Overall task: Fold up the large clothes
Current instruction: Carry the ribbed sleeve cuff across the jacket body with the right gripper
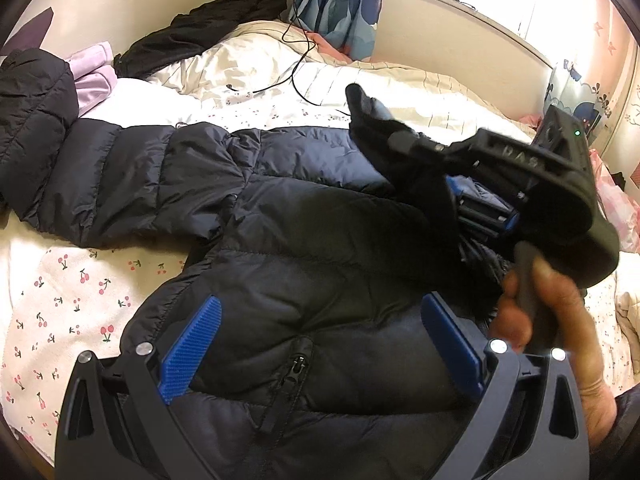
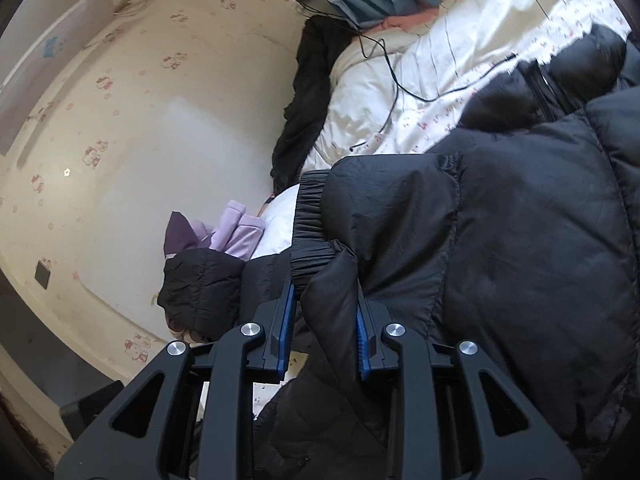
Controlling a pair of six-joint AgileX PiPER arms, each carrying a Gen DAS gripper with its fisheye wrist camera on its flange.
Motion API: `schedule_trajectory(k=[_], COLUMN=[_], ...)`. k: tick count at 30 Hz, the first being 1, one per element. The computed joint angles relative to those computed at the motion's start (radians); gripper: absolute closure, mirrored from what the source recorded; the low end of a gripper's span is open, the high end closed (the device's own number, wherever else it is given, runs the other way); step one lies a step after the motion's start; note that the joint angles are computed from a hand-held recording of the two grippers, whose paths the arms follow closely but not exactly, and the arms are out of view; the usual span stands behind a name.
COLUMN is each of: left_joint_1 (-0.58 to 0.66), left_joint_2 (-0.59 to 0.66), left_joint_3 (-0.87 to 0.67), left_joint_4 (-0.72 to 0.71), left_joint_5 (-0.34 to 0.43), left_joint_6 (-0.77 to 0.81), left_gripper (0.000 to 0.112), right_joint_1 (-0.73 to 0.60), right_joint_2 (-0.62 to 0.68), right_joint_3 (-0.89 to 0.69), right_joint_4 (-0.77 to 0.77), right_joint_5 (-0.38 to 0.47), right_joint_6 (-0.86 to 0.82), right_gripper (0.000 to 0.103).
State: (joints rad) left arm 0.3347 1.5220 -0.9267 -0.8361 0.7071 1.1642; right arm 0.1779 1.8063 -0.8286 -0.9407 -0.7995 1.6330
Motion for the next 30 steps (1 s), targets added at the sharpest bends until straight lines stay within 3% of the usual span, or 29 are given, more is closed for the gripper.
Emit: schedule_trajectory(k=[17,30], left_joint_1=[-0.011,-0.012], left_joint_2=[-0.066,-0.073], left_joint_3=[0.055,0.062], left_joint_4=[-0.073,-0.075], left_joint_5=[-0.06,-0.059], left_joint_6=[0.089,0.095], left_gripper=[0.016,0.016], right_joint_1=[0.012,0.03], right_joint_2=[0.027,0.037], right_joint_3=[-0.015,-0.052], right_joint_4=[0.001,-0.046], right_joint_5=[-0.008,0.024], right_joint_6=[-0.021,0.005], right_gripper=[0.079,0.079])
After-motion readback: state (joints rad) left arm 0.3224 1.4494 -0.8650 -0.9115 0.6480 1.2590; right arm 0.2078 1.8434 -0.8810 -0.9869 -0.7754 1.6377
